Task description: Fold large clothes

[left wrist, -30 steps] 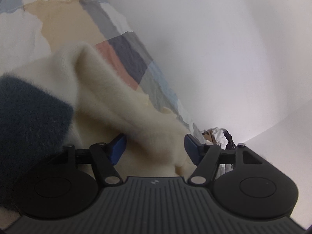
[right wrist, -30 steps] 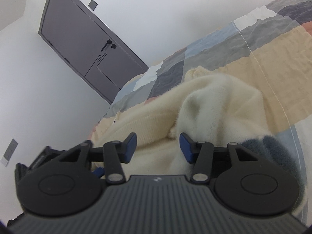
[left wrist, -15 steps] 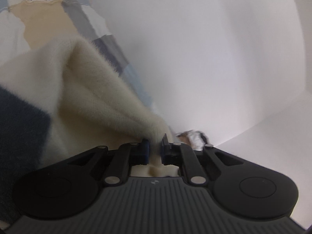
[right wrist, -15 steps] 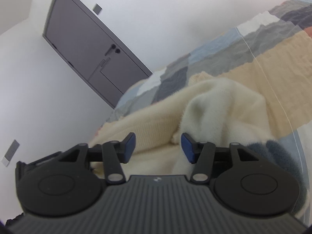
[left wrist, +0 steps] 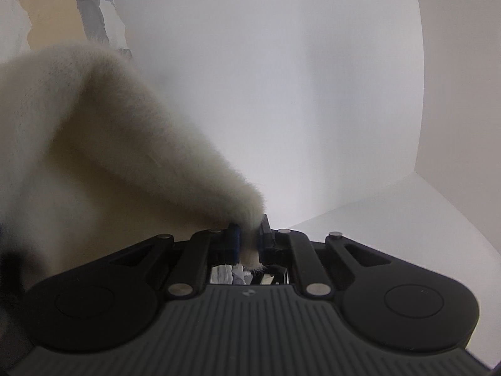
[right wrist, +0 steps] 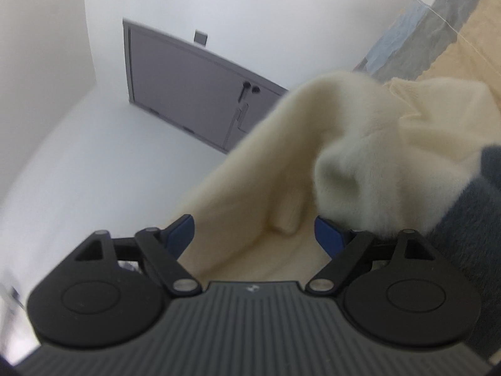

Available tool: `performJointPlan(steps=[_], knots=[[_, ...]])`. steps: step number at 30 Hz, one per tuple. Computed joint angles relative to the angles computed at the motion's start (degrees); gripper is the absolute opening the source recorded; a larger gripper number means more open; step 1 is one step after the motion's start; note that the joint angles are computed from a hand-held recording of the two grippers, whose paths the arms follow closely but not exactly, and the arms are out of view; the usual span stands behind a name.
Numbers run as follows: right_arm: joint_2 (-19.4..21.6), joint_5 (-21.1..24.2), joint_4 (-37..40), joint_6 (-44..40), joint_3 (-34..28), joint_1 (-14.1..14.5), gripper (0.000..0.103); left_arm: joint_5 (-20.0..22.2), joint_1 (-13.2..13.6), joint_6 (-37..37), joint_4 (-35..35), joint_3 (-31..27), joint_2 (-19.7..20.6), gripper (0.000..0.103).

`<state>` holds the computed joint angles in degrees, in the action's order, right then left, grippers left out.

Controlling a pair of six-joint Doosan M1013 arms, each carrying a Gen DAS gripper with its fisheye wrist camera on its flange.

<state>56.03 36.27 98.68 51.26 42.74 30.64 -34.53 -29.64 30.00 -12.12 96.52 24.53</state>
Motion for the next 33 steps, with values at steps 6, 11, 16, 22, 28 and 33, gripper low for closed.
performJointPlan(steps=[6,11,16,22,28,33], knots=[[3.02,1.5,11.92,1.75,-2.85,-0.15,0.089,4.34,-1.11,9.43,-6.06,-0.56,-0.4,0.012],[5.63,-0.15,5.01,9.68,-8.62,-0.63,0.088,9.28,-1.6,18.84,-11.46,-2.63,0.34,0.012],[8.19,-2.1,-9.93,22.14,-14.92,-0.82,0.073,13.34,-1.4,23.69,-15.04,-4.85,1.63,0.012],[7.73,-2.46,-19.78,26.4,-15.15,-0.85,0.019,19.85,-0.68,30.69,-25.19,-6.73,2.5,0.019],[4.45,-2.95,-15.16,13.51,-10.4,-0.96,0.017,14.87,-0.51,20.3,-20.89,-4.64,2.82,0.08],[1.34,-3.73,-12.11,3.77,-5.54,-0.97,0.017,9.77,-0.81,22.7,-30.47,-2.47,2.6,0.085]])
